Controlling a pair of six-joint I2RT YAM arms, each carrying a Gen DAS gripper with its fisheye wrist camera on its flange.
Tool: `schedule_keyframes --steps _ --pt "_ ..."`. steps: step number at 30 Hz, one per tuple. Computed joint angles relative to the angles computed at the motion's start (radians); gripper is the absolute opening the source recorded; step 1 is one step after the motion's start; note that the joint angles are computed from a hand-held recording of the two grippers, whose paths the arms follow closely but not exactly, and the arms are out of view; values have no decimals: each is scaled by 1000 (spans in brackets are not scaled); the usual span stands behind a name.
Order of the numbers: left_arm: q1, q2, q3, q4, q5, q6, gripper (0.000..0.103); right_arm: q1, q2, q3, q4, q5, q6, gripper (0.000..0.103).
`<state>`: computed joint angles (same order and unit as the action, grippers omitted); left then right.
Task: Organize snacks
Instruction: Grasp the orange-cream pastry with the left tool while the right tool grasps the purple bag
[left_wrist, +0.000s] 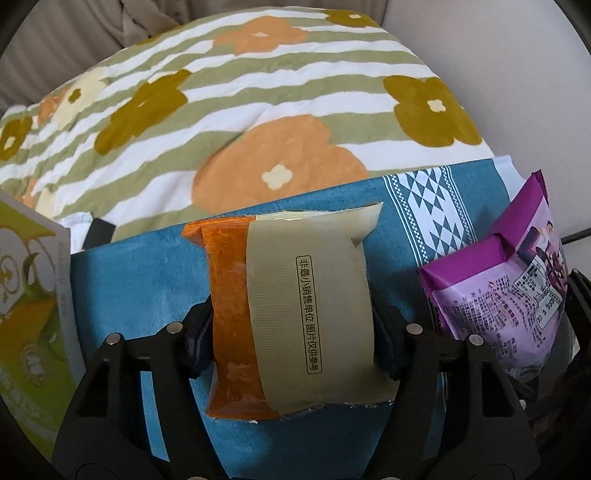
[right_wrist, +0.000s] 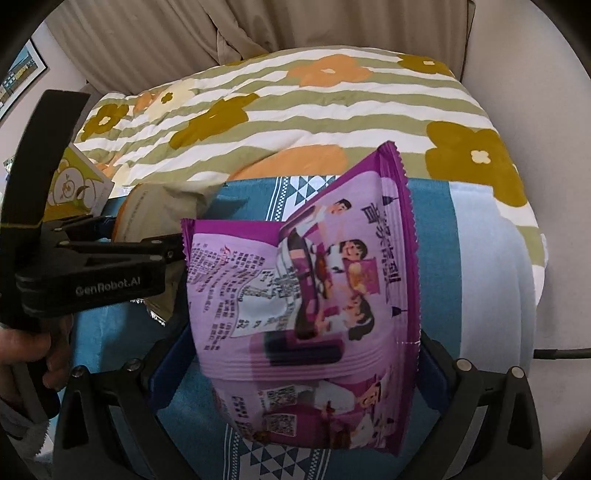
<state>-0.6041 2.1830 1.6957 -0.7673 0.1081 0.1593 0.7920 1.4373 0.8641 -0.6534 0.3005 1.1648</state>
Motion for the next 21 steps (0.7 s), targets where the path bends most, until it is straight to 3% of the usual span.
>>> schedule_keyframes --steps 15,21 --pt "19 -103 -81 11 20 4 62 38 -24 5 -17 38 68 74" --pt "29 -220 -166 19 33 2 62 108 -57 48 -115 107 144 73"
